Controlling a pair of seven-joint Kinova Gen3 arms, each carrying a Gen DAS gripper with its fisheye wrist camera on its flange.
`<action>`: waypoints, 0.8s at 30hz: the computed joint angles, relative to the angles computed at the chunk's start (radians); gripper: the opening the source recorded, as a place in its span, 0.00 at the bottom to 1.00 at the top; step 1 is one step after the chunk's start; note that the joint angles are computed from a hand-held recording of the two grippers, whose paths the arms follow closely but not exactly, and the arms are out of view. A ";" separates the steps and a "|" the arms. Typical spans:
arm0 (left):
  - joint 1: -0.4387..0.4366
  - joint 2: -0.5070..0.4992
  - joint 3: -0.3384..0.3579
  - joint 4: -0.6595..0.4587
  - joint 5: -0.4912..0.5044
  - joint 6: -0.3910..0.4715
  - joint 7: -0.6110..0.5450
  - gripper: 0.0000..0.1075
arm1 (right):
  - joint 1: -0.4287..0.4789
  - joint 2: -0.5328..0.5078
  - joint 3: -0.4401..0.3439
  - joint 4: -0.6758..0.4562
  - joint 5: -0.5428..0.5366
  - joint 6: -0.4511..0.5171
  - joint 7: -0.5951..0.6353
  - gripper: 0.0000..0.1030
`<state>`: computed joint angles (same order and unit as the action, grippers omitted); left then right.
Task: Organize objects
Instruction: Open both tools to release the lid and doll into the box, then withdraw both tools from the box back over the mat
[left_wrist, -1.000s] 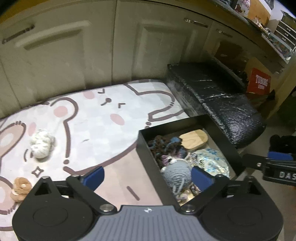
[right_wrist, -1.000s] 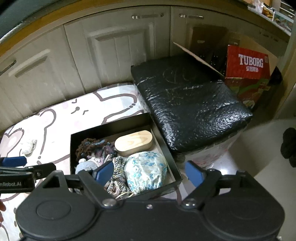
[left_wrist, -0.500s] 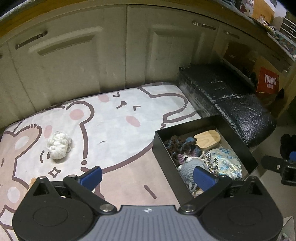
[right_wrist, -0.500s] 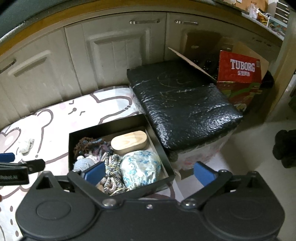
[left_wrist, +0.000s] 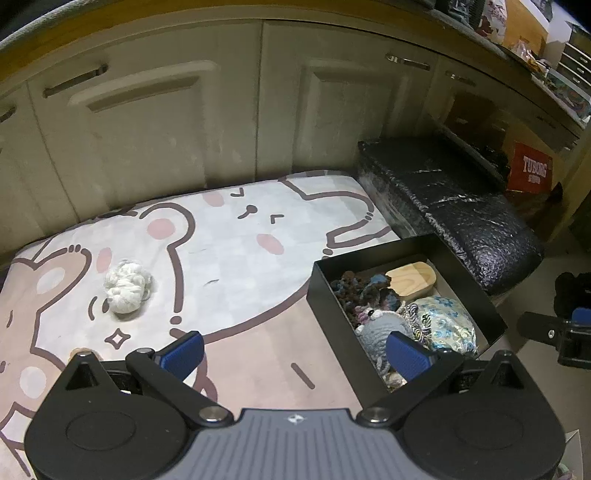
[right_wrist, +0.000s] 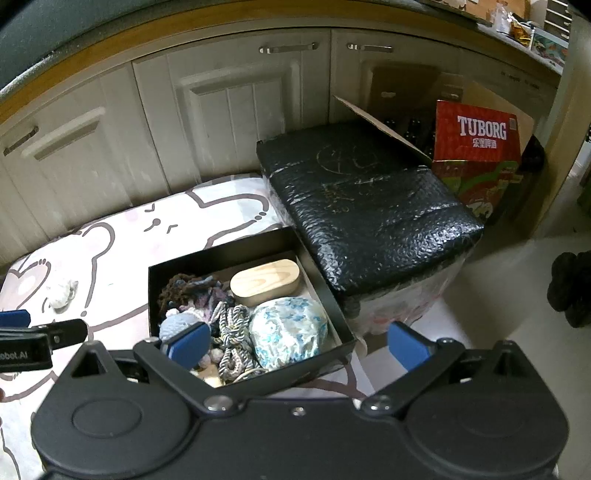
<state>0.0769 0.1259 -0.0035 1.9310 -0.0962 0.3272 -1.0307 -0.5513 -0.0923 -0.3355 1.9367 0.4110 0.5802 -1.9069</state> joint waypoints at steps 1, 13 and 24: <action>-0.003 -0.005 0.000 0.004 0.004 -0.001 -0.003 0.96 | -0.001 0.000 -0.001 0.001 0.001 0.001 -0.001 1.00; -0.055 -0.076 -0.009 0.085 0.007 -0.007 -0.004 0.96 | -0.041 -0.004 -0.043 0.014 0.036 -0.001 -0.051 1.00; -0.141 -0.145 -0.027 0.175 0.026 -0.038 -0.069 0.96 | -0.133 0.023 -0.096 0.015 0.092 -0.006 -0.137 1.00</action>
